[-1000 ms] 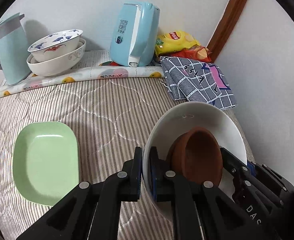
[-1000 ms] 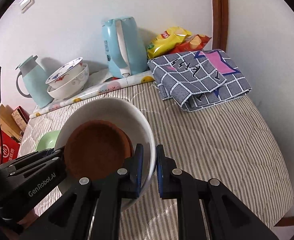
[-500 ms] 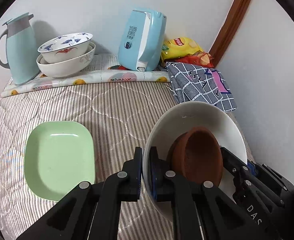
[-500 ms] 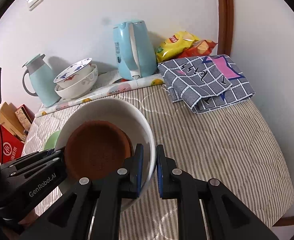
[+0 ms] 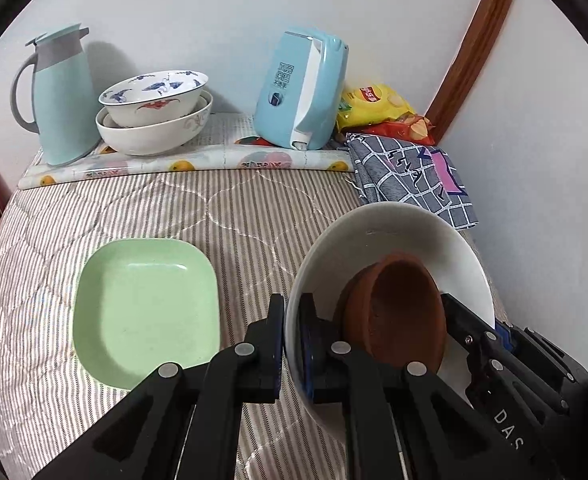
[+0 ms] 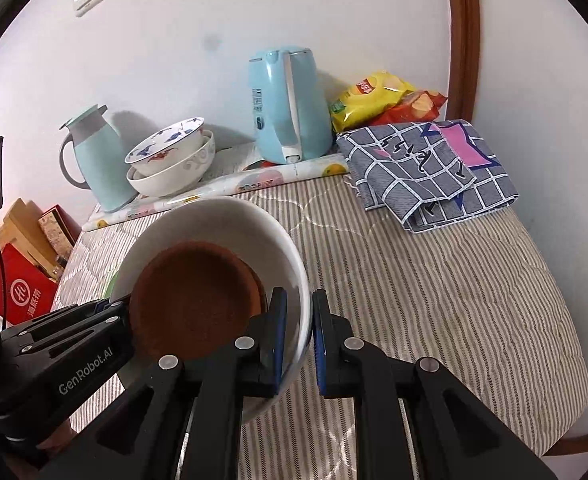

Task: Organize plates and bowls
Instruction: 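Carry the white bowl with both grippers over the mint-green plate stack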

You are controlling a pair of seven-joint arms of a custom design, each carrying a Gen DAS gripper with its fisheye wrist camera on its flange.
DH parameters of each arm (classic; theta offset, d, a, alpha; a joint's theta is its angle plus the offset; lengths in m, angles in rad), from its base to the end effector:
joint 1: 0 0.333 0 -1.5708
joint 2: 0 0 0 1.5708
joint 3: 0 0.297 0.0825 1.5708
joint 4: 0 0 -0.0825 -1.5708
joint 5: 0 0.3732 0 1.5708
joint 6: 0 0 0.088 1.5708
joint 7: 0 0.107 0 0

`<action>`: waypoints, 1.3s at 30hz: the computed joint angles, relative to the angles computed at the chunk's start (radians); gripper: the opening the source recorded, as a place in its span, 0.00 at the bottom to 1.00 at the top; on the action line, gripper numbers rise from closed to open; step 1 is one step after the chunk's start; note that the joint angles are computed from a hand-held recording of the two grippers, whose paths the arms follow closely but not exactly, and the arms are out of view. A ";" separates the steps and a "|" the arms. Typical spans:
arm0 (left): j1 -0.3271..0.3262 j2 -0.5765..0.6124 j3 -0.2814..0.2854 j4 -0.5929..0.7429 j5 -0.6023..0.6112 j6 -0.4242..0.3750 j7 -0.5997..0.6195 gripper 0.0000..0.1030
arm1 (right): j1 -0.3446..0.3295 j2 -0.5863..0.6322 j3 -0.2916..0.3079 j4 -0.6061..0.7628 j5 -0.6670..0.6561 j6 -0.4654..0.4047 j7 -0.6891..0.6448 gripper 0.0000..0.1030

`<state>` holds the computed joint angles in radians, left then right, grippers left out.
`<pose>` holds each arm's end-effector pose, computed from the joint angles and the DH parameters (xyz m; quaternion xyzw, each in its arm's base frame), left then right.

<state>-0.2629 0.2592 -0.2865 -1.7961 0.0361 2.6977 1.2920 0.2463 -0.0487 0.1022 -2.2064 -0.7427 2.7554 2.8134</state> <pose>0.5686 -0.3308 0.4715 -0.5755 0.7520 -0.3063 0.0975 0.5085 0.2150 0.4474 -0.5611 0.7461 -0.2290 0.2759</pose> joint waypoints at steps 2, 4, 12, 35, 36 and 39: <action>0.002 -0.006 0.001 -0.007 -0.003 0.003 -0.002 0.08 | 0.002 0.001 0.002 0.004 -0.003 -0.002 0.003 0.12; 0.004 -0.016 0.003 -0.019 -0.002 0.008 -0.005 0.08 | 0.006 0.003 0.004 0.008 -0.006 -0.003 0.007 0.12; 0.016 -0.041 0.009 -0.049 -0.009 0.021 -0.005 0.08 | 0.023 0.014 0.005 0.028 -0.011 -0.007 0.004 0.12; 0.046 -0.049 0.034 -0.051 0.010 0.006 -0.019 0.08 | 0.096 0.111 -0.039 0.127 0.010 0.019 -0.029 0.12; 0.047 -0.048 0.034 -0.050 0.010 0.005 -0.019 0.08 | 0.100 0.117 -0.041 0.134 0.012 0.017 -0.034 0.12; 0.056 -0.047 0.033 -0.052 0.001 0.007 -0.008 0.08 | 0.112 0.130 -0.049 0.148 0.018 0.015 -0.042 0.12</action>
